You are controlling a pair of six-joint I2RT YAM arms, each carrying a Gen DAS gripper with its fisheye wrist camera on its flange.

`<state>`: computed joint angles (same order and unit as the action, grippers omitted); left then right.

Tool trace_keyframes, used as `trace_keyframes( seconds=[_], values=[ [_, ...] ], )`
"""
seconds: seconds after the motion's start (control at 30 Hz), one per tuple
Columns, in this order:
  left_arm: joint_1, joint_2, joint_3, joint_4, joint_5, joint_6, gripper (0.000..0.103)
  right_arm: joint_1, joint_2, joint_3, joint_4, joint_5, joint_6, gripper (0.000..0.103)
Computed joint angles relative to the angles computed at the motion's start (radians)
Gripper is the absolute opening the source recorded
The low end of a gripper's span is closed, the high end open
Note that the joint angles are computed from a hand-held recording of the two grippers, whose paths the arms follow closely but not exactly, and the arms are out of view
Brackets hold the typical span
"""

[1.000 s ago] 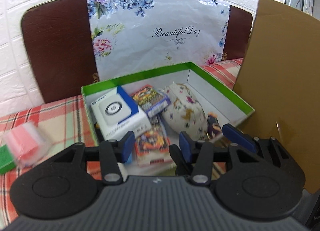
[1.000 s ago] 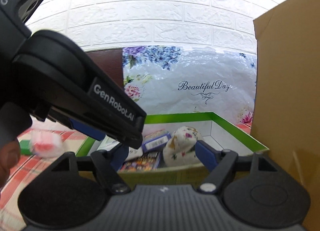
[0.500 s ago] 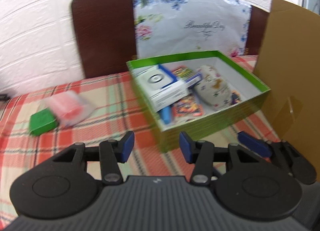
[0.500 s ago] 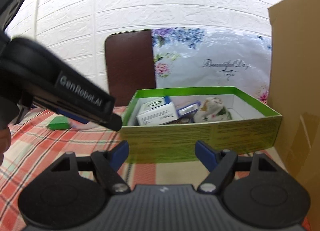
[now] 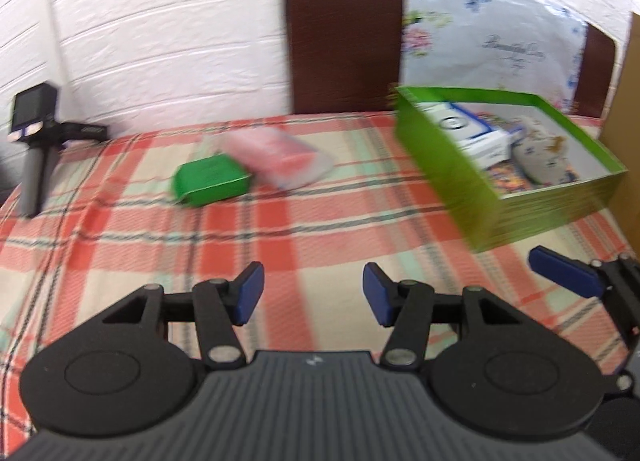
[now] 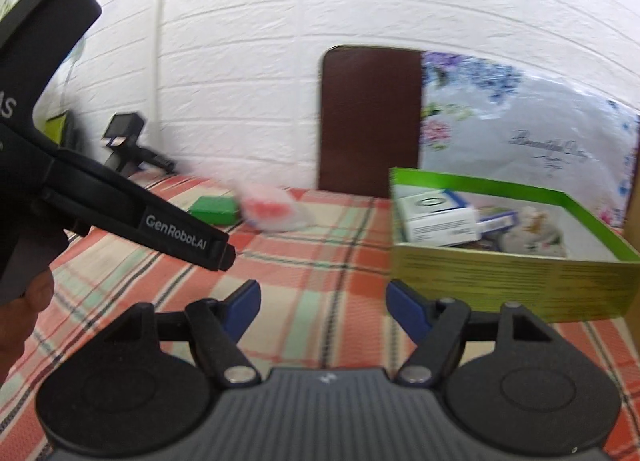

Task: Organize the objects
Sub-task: 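Move the right gripper to the small green box and grasp it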

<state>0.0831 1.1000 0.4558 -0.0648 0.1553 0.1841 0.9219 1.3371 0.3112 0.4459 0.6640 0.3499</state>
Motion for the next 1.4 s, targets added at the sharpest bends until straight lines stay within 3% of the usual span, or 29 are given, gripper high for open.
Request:
trace_keyframes(
  seconds=[0.27, 0.47, 0.63, 0.77, 1.03, 1.4],
  values=[
    [0.282, 0.195, 0.021, 0.117, 0.099, 0.072, 0.057, 0.004, 0.201, 0.159, -0.004, -0.135, -0.03, 0.066],
    [0.448, 0.372, 0.064, 0.273, 0.132, 0.075, 0.057, -0.047, 0.345, 0.323, -0.025, -0.27, -0.068, 0.066],
    [0.567, 0.501, 0.033, 0.506, 0.257, 0.044, 0.072, -0.106, 0.534, 0.555, -0.078, -0.376, -0.098, 0.066],
    [0.588, 0.527, 0.042, 0.53, 0.309, 0.011, 0.075, -0.135, 0.711, 0.781, -0.172, -0.353, -0.142, 0.07],
    [0.614, 0.556, 0.042, 0.565, 0.371, -0.014, 0.078, -0.196, 0.885, 1.058, -0.273, -0.381, -0.096, 0.082],
    [0.625, 0.56, 0.043, 0.566, 0.398, -0.02, 0.08, -0.231, 0.904, 1.093, -0.257, -0.524, 0.023, 0.103]
  ],
)
